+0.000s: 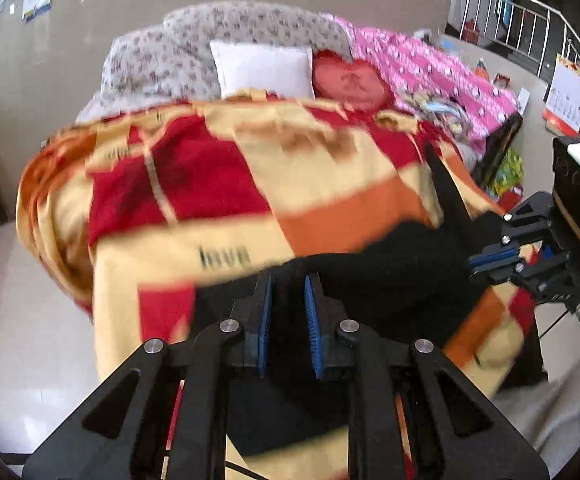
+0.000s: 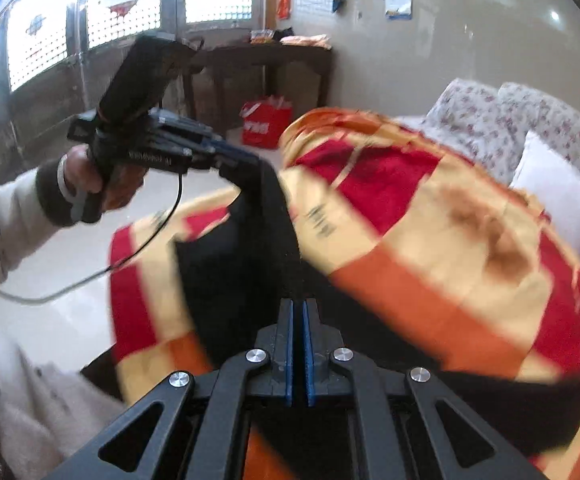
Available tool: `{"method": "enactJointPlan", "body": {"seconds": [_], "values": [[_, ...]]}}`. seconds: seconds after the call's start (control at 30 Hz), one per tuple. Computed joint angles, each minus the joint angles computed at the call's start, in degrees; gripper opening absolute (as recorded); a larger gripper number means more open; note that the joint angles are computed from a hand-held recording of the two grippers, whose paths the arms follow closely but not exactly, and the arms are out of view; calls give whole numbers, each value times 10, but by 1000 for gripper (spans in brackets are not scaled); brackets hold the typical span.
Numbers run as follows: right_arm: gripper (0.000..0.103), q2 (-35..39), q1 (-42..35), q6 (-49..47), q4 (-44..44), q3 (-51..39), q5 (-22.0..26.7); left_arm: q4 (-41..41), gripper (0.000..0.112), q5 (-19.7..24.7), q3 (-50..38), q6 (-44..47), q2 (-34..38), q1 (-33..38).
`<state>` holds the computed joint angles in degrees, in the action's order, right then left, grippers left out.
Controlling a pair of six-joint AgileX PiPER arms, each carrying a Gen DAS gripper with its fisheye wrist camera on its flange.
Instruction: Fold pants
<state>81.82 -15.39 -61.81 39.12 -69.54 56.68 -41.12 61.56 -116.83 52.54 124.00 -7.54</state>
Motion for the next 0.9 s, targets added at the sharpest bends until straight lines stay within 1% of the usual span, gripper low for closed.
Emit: {"method": "enactJointPlan", "body": {"seconds": [0.03, 0.1, 0.17, 0.2, 0.23, 0.27, 0.3, 0.33, 0.37, 0.43, 0.5, 0.53, 0.57, 0.6, 0.67, 0.7, 0.77, 0.8, 0.9], "values": [[4, -19, 8, 0, 2, 43, -17, 9, 15, -19, 57, 11, -22, -1], [4, -32, 30, 8, 9, 121, -57, 25, 15, -58, 136, 15, -44, -2], [4, -32, 51, 27, 14, 178, -122, 70, 15, -91, 170, -28, -44, -8], [4, -33, 47, 18, 31, 198, -136, 90, 15, -100, 179, -57, -41, -7], [5, -38, 38, -2, 56, 207, -139, 87, 15, -102, 191, -69, -46, 0], [8, -41, 25, -5, 58, 202, -119, 73, 15, -89, 187, -75, -45, 13], [9, -40, 10, 10, 37, 178, -76, 66, 15, -66, 174, -89, -43, 26], [11, -42, -5, 14, 29, 162, -48, 61, 15, -53, 165, -99, -46, 35], [19, -50, -31, 16, 20, 144, -27, 56, 15, -54, 164, -106, -53, 40], [24, -51, -83, 25, 11, 103, -6, 56, 15, -83, 181, -109, -75, 40], [25, -21, -136, 70, -2, 41, 1, 94, 15, -106, 183, -131, -92, 23], [29, 4, -155, 118, -25, 0, -8, 115, 15, -116, 181, -141, -96, 11], [34, 32, -166, 152, -43, -34, -17, 123, 15, -123, 178, -141, -95, 5], [36, 59, -168, 188, -69, -65, -32, 123, 16, -129, 177, -135, -95, -3], [38, 125, -155, 292, -157, -137, -57, 118, 16, -121, 158, -131, -83, -14], [38, 161, -145, 349, -204, -179, -50, 110, 16, -112, 152, -125, -79, -17], [38, 245, -137, 448, -256, -276, -13, 108, 18, -104, 142, -128, -70, -35], [38, 295, -132, 496, -275, -333, 16, 109, 20, -106, 140, -128, -67, -43], [38, 392, -111, 582, -358, -445, 83, 122, 20, -120, 142, -132, -62, -71]]}}
